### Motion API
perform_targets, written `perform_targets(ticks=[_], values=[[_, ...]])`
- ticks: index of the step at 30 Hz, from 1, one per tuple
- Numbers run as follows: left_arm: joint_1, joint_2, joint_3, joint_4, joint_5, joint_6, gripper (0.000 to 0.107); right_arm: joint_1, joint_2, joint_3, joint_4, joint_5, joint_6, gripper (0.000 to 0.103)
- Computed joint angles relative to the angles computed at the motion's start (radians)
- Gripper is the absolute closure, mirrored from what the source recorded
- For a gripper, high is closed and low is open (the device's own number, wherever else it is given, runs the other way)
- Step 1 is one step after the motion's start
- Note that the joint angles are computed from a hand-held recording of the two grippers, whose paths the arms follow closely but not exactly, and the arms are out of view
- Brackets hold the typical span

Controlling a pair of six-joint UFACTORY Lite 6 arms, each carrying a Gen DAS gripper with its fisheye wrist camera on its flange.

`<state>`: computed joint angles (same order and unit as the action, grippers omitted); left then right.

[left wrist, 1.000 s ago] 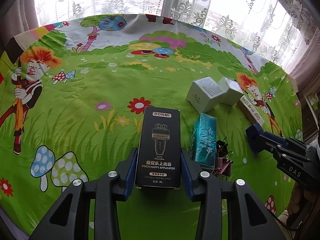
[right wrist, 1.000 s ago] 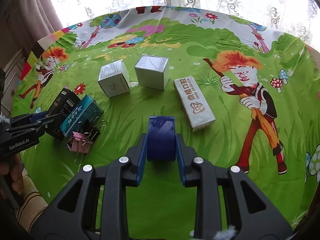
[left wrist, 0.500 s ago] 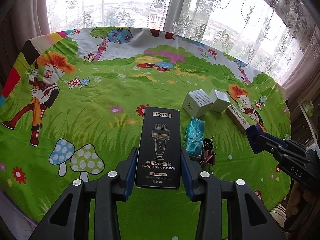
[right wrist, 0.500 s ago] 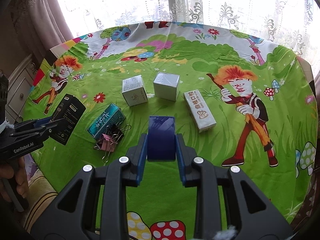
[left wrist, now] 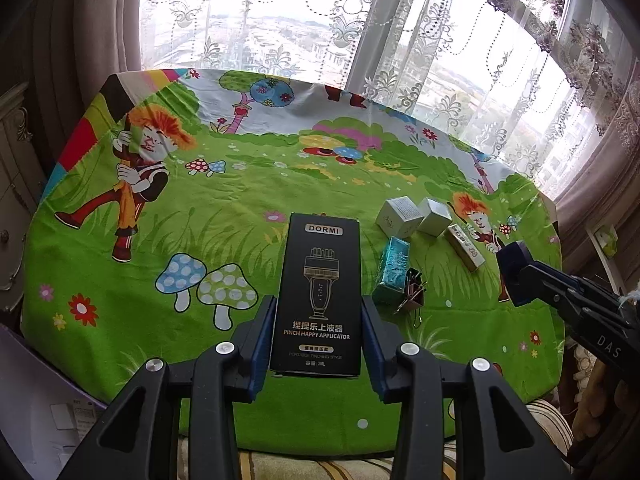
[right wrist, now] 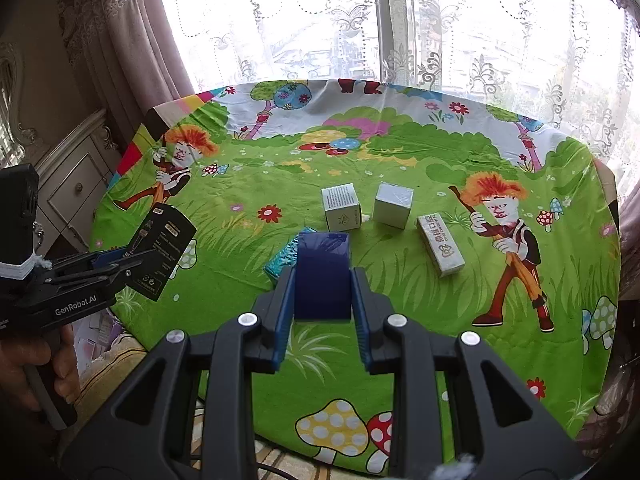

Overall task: Organize rigid objects
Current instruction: 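Carry both boxes into the purple-rimmed box and open both tools to release them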

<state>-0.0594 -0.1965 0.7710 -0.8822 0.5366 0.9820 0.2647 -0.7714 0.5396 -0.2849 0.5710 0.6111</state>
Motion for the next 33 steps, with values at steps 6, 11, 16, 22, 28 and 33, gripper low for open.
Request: perform_targets(ticks=[6, 11, 16, 22, 28, 33], values=[[0.182, -0.109, -0.048, -0.011, 0.124, 0.082, 0.066, 0.308, 0.004, 0.057, -0.259, 0.136, 0.373, 0.071], [0.389, -0.159, -0.057, -0.019, 0.255, 0.187, 0.066, 0.555, 0.067, 0.114, -0.395, 0.237, 0.606, 0.071], [0.623, -0.161, -0.037, -0.019, 0.385, 0.309, 0.066, 0.758, 0.16, 0.19, -0.48, 0.311, 0.763, 0.071], [0.891, -0.082, 0.032, -0.01, 0.494, 0.449, 0.066, 0.897, 0.289, 0.297, -0.525, 0.346, 0.842, 0.071], [1.082, 0.042, 0.128, 0.008, 0.546, 0.546, 0.066, 0.969, 0.433, 0.409, -0.527, 0.309, 0.858, 0.071], [1.181, 0.153, 0.195, 0.022, 0.54, 0.605, 0.066, 0.995, 0.577, 0.516, -0.491, 0.223, 0.826, 0.071]])
